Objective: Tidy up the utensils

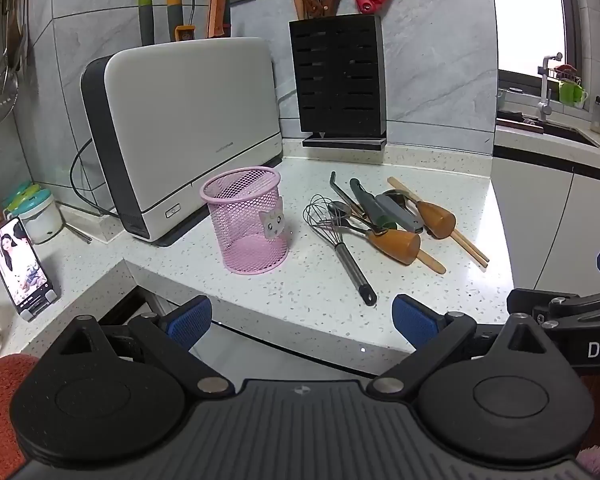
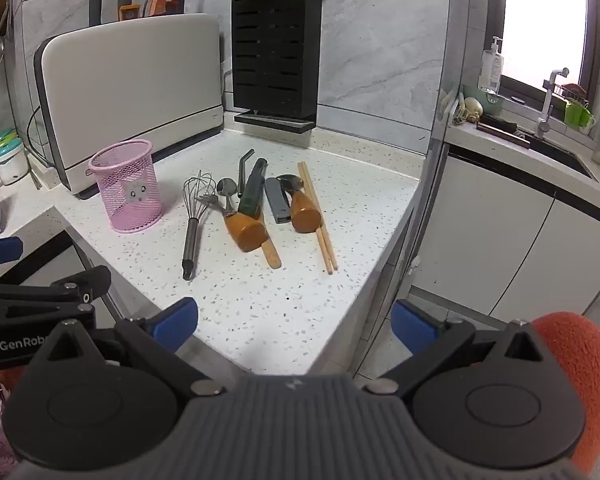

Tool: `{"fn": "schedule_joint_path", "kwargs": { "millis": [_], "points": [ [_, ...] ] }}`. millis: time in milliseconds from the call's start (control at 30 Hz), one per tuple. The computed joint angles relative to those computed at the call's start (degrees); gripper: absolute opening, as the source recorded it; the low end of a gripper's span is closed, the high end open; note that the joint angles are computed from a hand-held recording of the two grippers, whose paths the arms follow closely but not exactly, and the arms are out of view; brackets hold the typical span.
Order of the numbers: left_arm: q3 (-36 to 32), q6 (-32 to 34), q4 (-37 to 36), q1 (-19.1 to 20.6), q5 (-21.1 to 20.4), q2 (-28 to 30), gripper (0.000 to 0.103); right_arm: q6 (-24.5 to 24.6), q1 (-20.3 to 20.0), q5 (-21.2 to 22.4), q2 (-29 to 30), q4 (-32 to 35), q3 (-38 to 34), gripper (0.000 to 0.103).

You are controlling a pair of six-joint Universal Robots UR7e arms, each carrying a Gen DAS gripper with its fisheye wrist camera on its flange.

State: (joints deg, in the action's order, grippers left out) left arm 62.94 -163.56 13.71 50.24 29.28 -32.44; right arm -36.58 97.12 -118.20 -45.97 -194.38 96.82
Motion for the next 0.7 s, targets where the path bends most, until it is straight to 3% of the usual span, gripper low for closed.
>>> {"fn": "schedule_joint_path", "kwargs": {
  "millis": [700],
  "points": [
    [0.3,0.7,-0.7,0.0,0.0,-0.2,0.103,0.3,0.0,0.2,-0.1,0.1,0.1,0.100]
  ]
}}
